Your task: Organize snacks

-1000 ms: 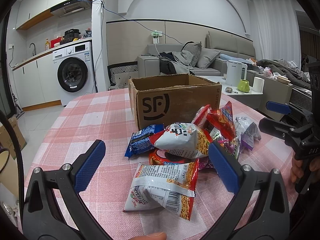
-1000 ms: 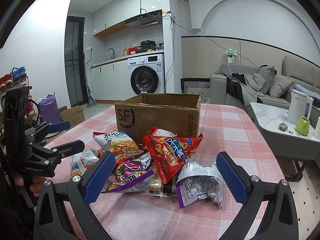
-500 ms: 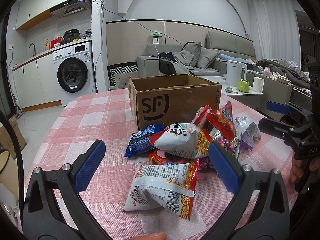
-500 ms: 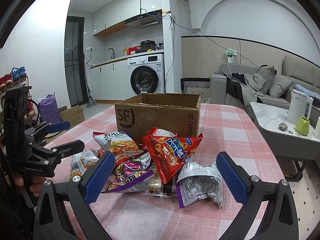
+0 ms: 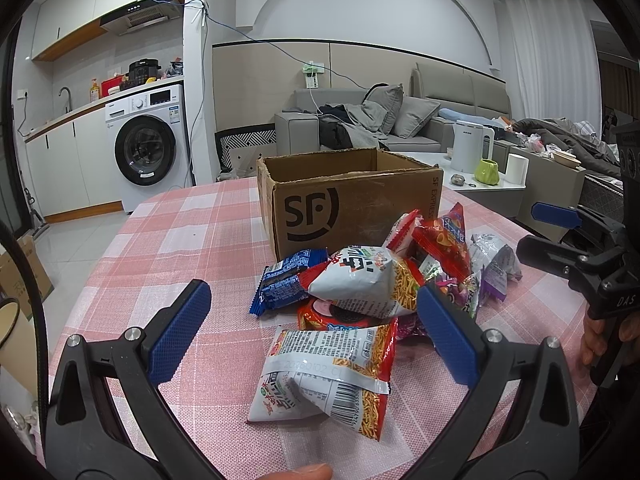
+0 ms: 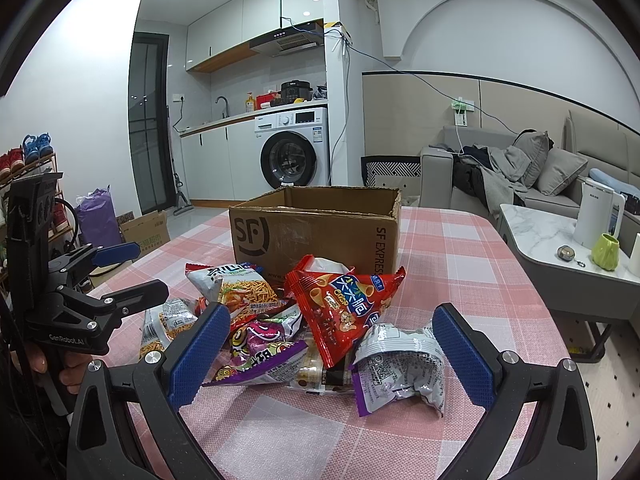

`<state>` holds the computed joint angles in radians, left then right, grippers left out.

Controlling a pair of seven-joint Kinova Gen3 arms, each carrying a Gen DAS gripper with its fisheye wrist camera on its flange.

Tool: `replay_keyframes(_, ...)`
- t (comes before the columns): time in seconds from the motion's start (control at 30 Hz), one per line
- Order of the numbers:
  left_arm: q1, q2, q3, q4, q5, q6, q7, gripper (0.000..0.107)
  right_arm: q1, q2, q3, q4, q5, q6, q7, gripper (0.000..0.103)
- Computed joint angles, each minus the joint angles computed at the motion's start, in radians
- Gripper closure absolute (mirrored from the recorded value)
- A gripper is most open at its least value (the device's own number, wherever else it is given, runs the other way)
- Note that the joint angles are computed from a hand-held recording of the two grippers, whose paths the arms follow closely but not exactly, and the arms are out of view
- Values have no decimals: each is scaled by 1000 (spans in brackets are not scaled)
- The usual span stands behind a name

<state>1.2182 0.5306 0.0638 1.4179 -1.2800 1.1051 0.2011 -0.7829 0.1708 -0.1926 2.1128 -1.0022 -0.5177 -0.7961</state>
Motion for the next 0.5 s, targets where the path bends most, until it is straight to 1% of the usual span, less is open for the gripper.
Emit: replay_keyframes(0.5, -8, -9, 5, 8, 1, -3, -1, 5, 1, 0, 2, -1, 0, 4, 0, 0)
